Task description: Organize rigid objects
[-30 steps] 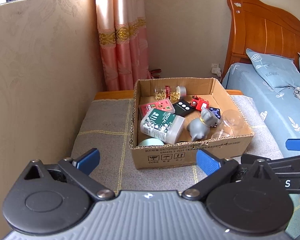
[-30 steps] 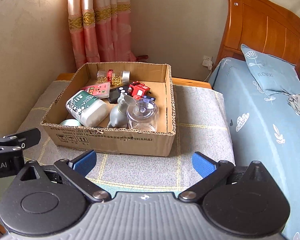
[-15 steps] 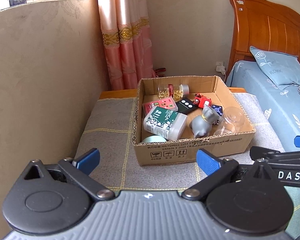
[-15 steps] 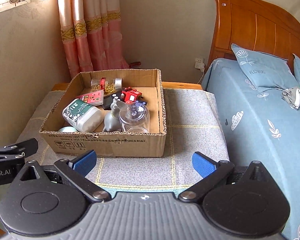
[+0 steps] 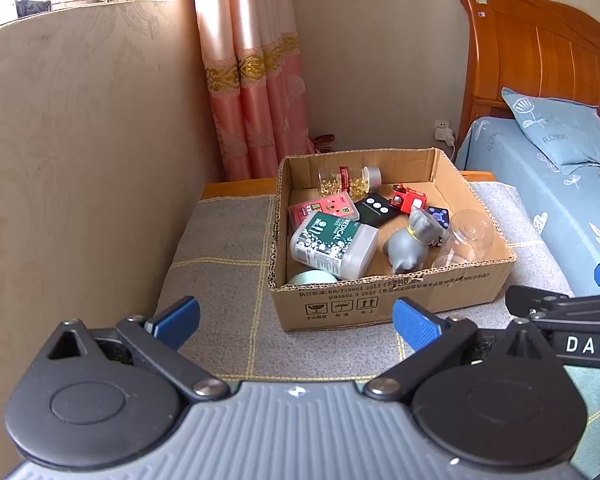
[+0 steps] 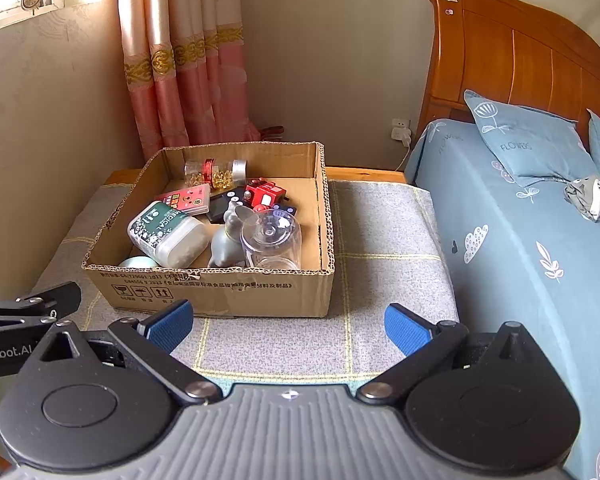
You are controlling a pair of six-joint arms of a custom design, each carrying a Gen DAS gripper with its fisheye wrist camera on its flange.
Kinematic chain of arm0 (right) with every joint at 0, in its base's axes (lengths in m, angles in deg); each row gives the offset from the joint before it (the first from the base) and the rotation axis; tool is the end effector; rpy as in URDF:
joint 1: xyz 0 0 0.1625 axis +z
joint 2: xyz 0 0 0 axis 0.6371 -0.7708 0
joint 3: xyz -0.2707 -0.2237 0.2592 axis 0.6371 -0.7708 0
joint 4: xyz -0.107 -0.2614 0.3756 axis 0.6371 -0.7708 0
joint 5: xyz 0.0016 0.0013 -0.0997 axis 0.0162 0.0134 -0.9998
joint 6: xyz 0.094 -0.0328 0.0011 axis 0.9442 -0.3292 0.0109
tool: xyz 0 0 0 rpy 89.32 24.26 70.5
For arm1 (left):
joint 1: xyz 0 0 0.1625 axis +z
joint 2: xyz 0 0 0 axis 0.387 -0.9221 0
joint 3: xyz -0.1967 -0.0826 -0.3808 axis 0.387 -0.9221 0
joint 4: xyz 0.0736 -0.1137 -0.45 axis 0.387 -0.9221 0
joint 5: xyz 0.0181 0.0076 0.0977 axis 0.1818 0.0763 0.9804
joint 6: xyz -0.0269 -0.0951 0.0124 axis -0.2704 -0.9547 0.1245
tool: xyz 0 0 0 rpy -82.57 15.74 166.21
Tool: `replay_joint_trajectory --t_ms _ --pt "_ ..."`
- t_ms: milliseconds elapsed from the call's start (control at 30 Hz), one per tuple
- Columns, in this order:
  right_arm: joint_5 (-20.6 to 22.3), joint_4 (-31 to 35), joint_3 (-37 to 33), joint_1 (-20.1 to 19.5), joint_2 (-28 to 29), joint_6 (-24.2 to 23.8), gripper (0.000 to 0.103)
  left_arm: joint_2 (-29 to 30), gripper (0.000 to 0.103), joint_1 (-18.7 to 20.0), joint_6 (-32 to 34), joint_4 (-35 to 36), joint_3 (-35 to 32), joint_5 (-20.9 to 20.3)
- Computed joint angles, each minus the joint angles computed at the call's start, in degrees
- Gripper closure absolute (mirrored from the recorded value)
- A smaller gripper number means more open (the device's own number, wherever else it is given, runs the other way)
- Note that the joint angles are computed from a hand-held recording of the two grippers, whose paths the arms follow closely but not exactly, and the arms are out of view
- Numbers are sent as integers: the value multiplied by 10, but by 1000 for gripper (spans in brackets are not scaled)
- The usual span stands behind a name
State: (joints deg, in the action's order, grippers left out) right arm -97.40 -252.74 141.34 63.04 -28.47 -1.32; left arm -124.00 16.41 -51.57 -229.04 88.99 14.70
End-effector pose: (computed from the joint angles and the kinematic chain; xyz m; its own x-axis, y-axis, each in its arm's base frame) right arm 0.1915 -0.5297 0.2058 -0.7086 -0.0325 0.7048 -0.5164 0.7046 -0.4867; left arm -0.2756 -0.5136 0.1384 -0.6411 -0.0462 -0.7660 0.5405 0.6814 -0.4935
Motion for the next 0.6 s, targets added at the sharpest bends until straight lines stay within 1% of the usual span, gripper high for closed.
replay_joint_trajectory --t_ms 600 --pt "1 -2 -1 1 0 -2 0 3 1 -1 2 2 -3 5"
